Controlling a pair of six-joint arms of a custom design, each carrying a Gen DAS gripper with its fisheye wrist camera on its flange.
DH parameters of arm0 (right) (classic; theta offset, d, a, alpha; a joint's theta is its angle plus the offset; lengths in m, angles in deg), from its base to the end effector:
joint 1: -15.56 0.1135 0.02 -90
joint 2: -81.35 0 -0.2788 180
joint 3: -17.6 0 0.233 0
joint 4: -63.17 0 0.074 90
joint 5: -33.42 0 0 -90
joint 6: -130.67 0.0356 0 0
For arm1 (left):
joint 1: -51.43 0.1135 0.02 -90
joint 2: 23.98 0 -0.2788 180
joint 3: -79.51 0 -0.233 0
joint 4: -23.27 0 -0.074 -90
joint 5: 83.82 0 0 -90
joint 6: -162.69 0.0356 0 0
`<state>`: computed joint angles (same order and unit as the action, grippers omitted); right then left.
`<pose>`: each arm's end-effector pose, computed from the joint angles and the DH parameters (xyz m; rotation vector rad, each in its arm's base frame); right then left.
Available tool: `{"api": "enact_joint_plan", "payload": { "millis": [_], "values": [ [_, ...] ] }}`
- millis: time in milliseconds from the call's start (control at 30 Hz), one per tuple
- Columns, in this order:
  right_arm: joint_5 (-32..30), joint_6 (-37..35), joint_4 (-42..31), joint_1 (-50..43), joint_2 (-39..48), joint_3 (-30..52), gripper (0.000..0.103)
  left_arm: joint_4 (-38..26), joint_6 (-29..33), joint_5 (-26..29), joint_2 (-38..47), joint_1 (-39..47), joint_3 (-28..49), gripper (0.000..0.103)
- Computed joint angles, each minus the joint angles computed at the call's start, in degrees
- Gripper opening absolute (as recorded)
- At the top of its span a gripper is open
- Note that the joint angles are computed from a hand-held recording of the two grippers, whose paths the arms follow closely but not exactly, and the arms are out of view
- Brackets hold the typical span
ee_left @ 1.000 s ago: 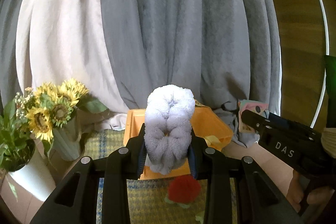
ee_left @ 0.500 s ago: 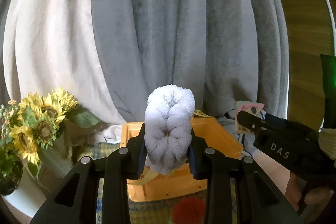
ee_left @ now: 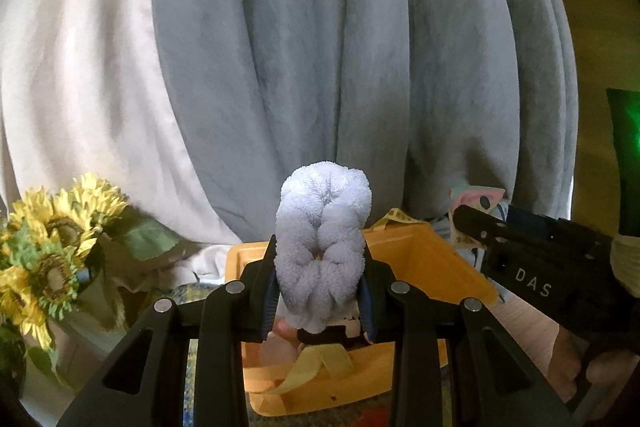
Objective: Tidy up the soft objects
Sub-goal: 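Lift the towel roll and printed cloth over the orange crate with both tools, then open the left tool over the crate while the right tool releases the printed cloth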
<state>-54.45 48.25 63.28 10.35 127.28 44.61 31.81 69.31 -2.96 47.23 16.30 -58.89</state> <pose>0.1495 -0.0150 0.2029 0.2366 1.8841 -0.0072 0.1951 -0.1304 0.2231 0.4287 1.8970 -0.2930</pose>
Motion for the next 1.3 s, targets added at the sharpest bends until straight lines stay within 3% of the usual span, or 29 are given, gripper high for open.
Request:
{"api": "enact_joint_plan", "payload": {
  "millis": [300,600,867,1033,1100,1300],
  "values": [
    [-3.5,-2.29,7.81,-3.26,18.72,4.4,0.046,0.52,3.52,2.41,11.93,1.91,6.79,0.033],
    [-4.09,-4.8,5.48,-3.66,32.84,12.57,0.046,-6.84,5.06,7.05,22.34,4.16,16.11,0.033],
    [-4.79,-4.88,2.29,-4.08,40.14,18.28,0.047,-12.35,6.95,9.7,27.34,4.61,22.06,0.035],
    [-4.3,-5.01,1.68,-4.48,41.44,19.63,0.058,-15.57,7.21,10.25,29.08,5.04,24.76,0.048],
    [-3.49,-5.17,1.33,-4.41,41.41,19.91,0.064,-14.97,7.26,9.82,28.88,5.0,24.3,0.058],
    [-2.23,-5.02,1.23,-4.46,39.07,18.89,0.066,-13.06,6.94,7.67,26.38,4.51,21.73,0.07]
  ]
}}
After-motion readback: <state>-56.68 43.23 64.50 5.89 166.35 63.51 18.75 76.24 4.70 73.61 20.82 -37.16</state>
